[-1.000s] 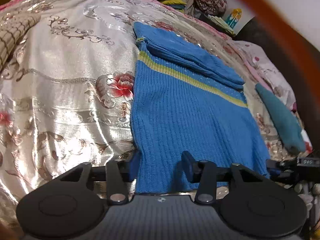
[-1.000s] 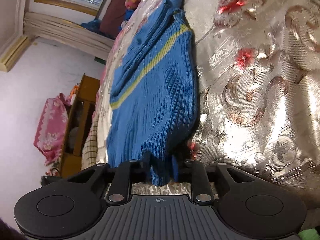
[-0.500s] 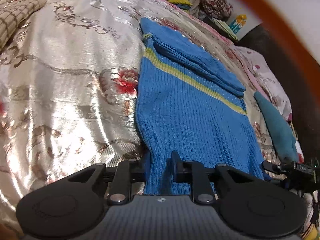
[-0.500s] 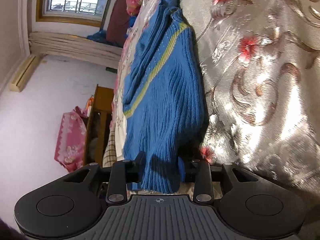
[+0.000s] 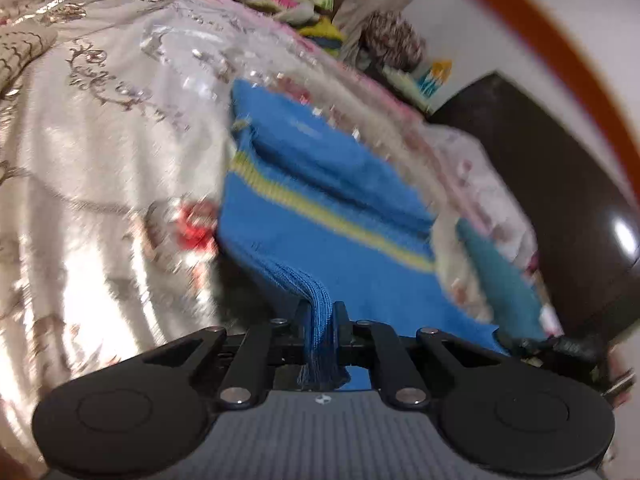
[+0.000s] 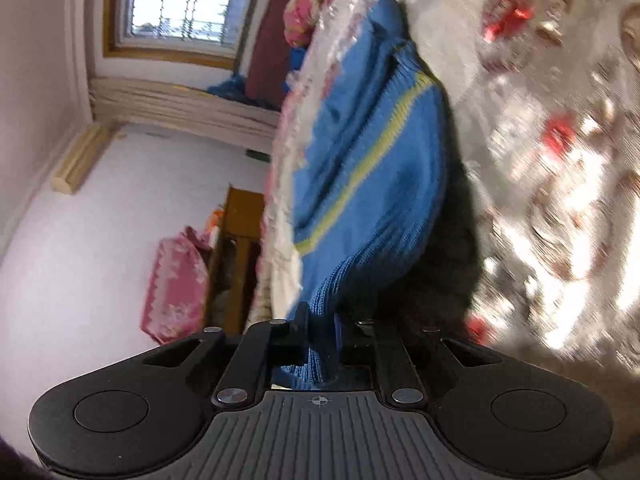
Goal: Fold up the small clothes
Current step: 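Lift the hem with both tools and fold it over toward the collar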
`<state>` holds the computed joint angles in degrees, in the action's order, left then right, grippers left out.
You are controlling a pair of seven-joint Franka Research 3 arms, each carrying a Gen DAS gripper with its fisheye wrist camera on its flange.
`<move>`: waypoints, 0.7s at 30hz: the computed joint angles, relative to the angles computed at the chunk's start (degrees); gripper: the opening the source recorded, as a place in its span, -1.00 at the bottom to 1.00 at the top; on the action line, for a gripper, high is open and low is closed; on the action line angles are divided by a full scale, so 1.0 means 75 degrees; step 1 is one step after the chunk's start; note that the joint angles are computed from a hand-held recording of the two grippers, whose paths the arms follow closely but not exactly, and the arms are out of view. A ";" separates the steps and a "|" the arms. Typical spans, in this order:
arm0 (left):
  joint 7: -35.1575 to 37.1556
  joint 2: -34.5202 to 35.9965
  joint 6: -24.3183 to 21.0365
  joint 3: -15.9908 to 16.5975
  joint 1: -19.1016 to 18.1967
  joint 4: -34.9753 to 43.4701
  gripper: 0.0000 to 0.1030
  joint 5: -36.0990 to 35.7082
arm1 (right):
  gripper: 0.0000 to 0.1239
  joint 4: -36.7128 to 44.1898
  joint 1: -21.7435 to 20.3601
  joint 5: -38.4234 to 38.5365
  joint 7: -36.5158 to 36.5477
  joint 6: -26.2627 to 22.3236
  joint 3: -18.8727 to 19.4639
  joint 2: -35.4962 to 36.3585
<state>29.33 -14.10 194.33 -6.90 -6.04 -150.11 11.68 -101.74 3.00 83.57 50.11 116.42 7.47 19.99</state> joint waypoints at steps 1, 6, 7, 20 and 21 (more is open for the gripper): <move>-0.0072 0.0132 0.0266 0.0134 -0.0065 0.0042 -0.71 0.0012 | -0.81 0.0083 -0.0022 0.0173 -0.0037 -0.0018 0.0032 0.0055; -0.0062 0.0901 0.1403 -0.0022 0.0311 0.0446 -0.71 -0.0423 | -0.81 0.0572 -0.0031 0.0756 -0.0073 0.0215 0.0175 0.0411; 0.0157 0.1081 0.1556 -0.0159 0.0429 0.0561 -0.71 -0.0731 | -0.81 0.0698 -0.0036 0.0861 -0.0064 0.0291 0.0212 0.0523; 0.0927 0.3046 0.2501 0.0112 0.0528 0.2262 -0.71 -0.1235 | -0.82 0.3268 -0.0062 0.0422 0.0551 0.1498 0.0925 0.2392; 0.0896 0.3174 0.2597 0.0122 0.0555 0.2393 -0.71 -0.1160 | -0.82 0.3477 -0.0055 0.0346 0.0556 0.1600 0.0995 0.2518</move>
